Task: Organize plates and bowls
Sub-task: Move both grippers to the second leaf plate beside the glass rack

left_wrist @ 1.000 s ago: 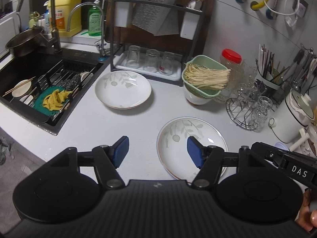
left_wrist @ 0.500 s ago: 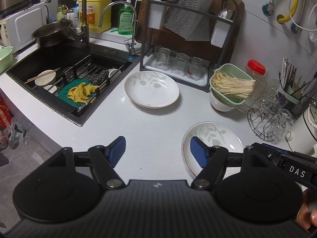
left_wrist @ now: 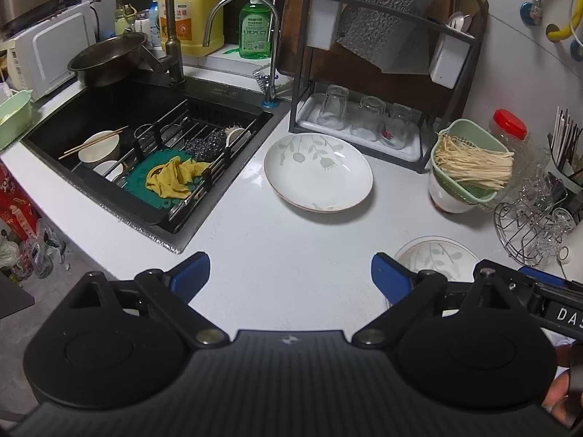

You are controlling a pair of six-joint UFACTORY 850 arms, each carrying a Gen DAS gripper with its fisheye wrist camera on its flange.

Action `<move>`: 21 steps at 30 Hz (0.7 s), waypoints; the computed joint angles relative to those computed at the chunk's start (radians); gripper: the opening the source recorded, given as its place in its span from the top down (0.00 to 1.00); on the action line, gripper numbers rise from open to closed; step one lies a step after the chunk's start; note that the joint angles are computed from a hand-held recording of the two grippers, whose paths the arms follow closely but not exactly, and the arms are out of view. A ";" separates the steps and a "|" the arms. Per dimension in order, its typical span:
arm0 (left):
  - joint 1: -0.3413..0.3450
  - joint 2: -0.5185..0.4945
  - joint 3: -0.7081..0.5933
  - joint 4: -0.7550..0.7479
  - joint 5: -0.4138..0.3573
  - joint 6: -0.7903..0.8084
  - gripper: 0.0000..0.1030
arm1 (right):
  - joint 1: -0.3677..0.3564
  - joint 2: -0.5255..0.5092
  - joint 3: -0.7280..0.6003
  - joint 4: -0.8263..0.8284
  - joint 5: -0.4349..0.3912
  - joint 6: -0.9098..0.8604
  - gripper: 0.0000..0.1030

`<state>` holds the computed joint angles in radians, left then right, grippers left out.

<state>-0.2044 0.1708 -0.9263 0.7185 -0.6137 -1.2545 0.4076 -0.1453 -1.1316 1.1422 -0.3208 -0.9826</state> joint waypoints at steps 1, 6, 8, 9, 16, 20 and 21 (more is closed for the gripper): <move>0.027 -0.010 -0.006 -0.027 0.025 0.045 0.06 | 0.012 -0.014 -0.014 -0.043 0.022 0.052 0.12; 0.154 -0.089 -0.067 -0.196 0.133 0.328 0.06 | 0.049 -0.100 -0.109 -0.228 0.049 0.321 0.12; 0.201 -0.126 -0.095 -0.275 0.168 0.450 0.06 | 0.068 -0.134 -0.151 -0.317 0.065 0.435 0.12; 0.223 -0.143 -0.108 -0.324 0.187 0.516 0.06 | 0.076 -0.149 -0.170 -0.354 0.074 0.486 0.12; 0.352 -0.308 -0.231 -0.759 0.232 1.063 0.06 | 0.113 -0.269 -0.308 -0.596 0.080 0.847 0.13; 0.400 -0.404 -0.303 -0.965 0.219 1.331 0.06 | 0.134 -0.345 -0.391 -0.805 0.057 1.109 0.20; 0.410 -0.431 -0.326 -1.001 0.205 1.375 0.06 | 0.139 -0.363 -0.408 -0.850 0.057 1.167 0.20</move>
<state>0.2060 -0.2605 -1.2521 -0.2827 -0.4085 0.1209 0.5467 -0.5080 -1.5395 0.2927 -0.2635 0.1840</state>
